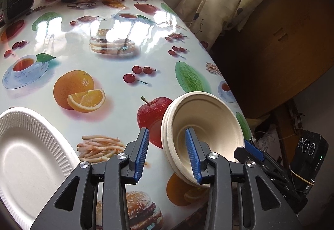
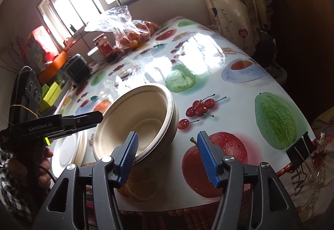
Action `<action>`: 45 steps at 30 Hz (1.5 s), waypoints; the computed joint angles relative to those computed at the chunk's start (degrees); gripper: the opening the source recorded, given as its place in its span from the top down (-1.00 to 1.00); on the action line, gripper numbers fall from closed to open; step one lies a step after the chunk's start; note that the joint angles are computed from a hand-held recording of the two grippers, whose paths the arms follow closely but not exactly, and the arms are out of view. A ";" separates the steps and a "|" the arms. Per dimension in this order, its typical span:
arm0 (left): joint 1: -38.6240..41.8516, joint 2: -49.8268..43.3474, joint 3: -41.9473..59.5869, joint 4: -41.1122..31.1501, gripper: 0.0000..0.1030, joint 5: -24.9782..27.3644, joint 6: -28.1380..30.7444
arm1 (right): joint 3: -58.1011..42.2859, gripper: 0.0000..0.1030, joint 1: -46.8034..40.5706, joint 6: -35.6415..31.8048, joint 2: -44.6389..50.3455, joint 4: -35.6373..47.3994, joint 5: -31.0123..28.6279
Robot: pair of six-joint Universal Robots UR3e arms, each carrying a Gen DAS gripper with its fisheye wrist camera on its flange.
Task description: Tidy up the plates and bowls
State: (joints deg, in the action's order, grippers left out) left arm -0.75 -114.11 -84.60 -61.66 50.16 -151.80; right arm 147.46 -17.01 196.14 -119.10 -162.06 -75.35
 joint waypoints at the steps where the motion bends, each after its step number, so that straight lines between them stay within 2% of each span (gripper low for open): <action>1: -0.13 0.09 -0.13 0.14 0.26 0.18 -0.06 | 0.13 -0.14 -0.27 -0.14 0.10 -0.18 0.36; 4: -0.48 0.53 -0.95 1.32 0.25 0.74 -0.45 | 0.33 -0.15 -0.65 -0.41 0.34 -0.55 0.76; 8: -1.65 1.87 -3.37 6.68 0.19 3.53 -1.77 | 0.26 -0.16 -0.87 -1.40 1.70 -1.38 1.22; 15: -3.64 3.02 -6.36 13.16 0.18 7.23 -2.51 | -1.21 -0.16 0.85 -1.86 4.90 -2.90 -0.96; 24: -4.48 2.65 -6.92 14.34 0.18 7.19 -2.91 | -1.73 -0.15 0.47 -2.37 5.44 -2.61 -0.75; 29: -4.90 2.65 -7.31 15.03 0.18 7.60 -3.15 | -1.81 0.02 0.72 -2.47 5.68 -2.71 -0.72; 35: -5.20 2.57 -7.07 14.65 0.38 7.53 -2.81 | -1.68 0.14 0.64 -2.68 5.93 -3.00 -0.33; 45: -5.13 2.77 -7.28 14.57 0.47 7.45 -2.60 | -1.53 0.26 0.92 -2.53 6.46 -3.76 -0.41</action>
State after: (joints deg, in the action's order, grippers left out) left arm -5.88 -111.35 -91.87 -47.09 57.62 -154.40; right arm 145.93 -16.10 193.61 -112.63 -165.82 -75.76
